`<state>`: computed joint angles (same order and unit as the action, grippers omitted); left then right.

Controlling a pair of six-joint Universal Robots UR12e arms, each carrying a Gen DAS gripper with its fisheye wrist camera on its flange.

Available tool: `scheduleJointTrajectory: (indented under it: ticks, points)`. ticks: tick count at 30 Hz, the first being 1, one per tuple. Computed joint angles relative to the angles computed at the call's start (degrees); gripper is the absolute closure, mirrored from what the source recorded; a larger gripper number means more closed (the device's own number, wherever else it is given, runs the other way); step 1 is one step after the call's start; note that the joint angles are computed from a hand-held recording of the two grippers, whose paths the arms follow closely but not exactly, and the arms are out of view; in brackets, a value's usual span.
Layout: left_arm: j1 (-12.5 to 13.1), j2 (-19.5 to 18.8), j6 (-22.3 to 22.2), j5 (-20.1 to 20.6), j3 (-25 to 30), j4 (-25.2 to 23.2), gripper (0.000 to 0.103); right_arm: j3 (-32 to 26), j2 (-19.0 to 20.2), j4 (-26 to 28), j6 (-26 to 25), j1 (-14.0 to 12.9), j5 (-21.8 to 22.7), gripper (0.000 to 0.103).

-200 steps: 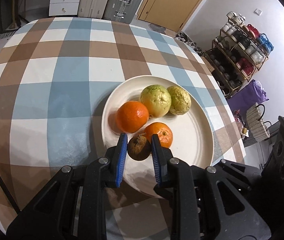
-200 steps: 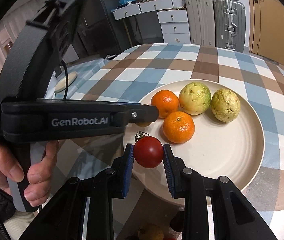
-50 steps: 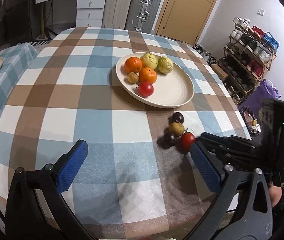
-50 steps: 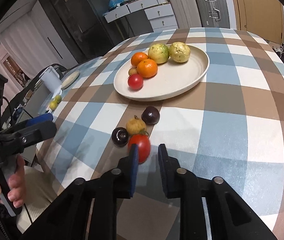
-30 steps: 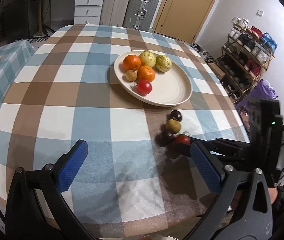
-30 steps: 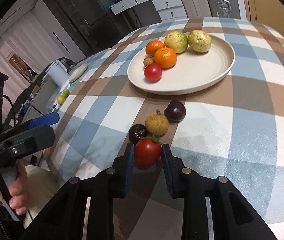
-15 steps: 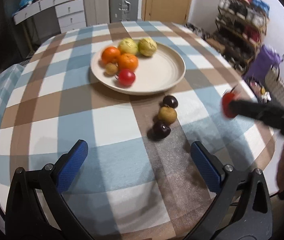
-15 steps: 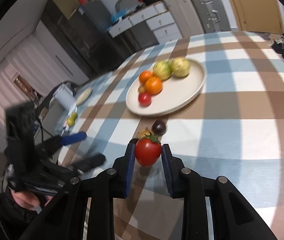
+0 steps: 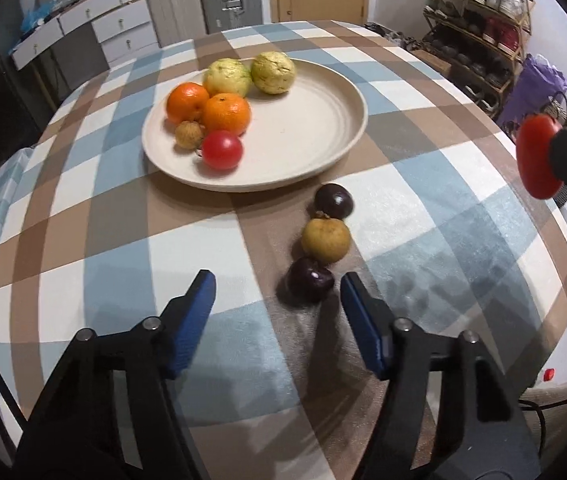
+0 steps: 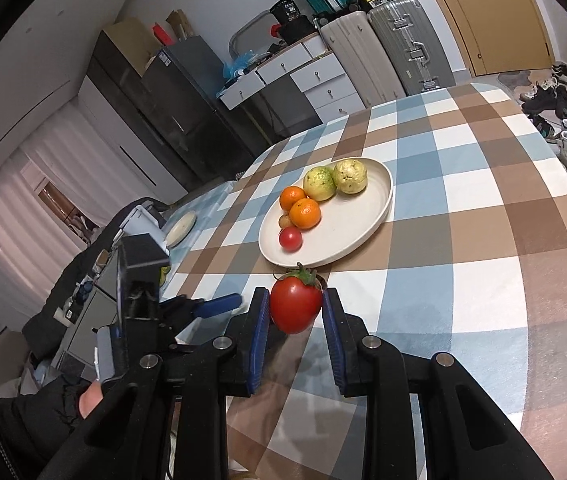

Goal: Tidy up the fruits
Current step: 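Lift the tomato with the right tool while the left tool moves to a dark purple plum, then close the left tool on the dark purple plum and lift it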

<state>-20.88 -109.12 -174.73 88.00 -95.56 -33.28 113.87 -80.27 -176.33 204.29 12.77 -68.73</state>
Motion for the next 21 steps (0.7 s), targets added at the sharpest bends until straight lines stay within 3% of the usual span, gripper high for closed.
scheduleJointTrajectory:
  ticks: [5, 7, 9, 21]
  points:
    - [-0.27, 0.11, 1.62, -0.28, -0.36, 0.88, 0.062, 0.11, -0.03, -0.64, 0.02, -0.08, 0.28, 0.076]
    - [-0.36, 0.26, 2.63, -0.55, -0.61, 1.21, 0.076, 0.19, 0.01, -0.69, 0.36, -0.17, 0.66, 0.076]
    - [-0.49, 0.35, 3.66, -0.79, -0.63, 0.59, 0.081, 0.11, 0.32, -0.36, 1.07, -0.43, 1.83, 0.076]
    - [0.28, 2.02, 3.55, -3.71, -2.27, 2.19, 0.082, 0.04, 0.43, 0.94, 1.03, -0.34, 1.16, 0.076]
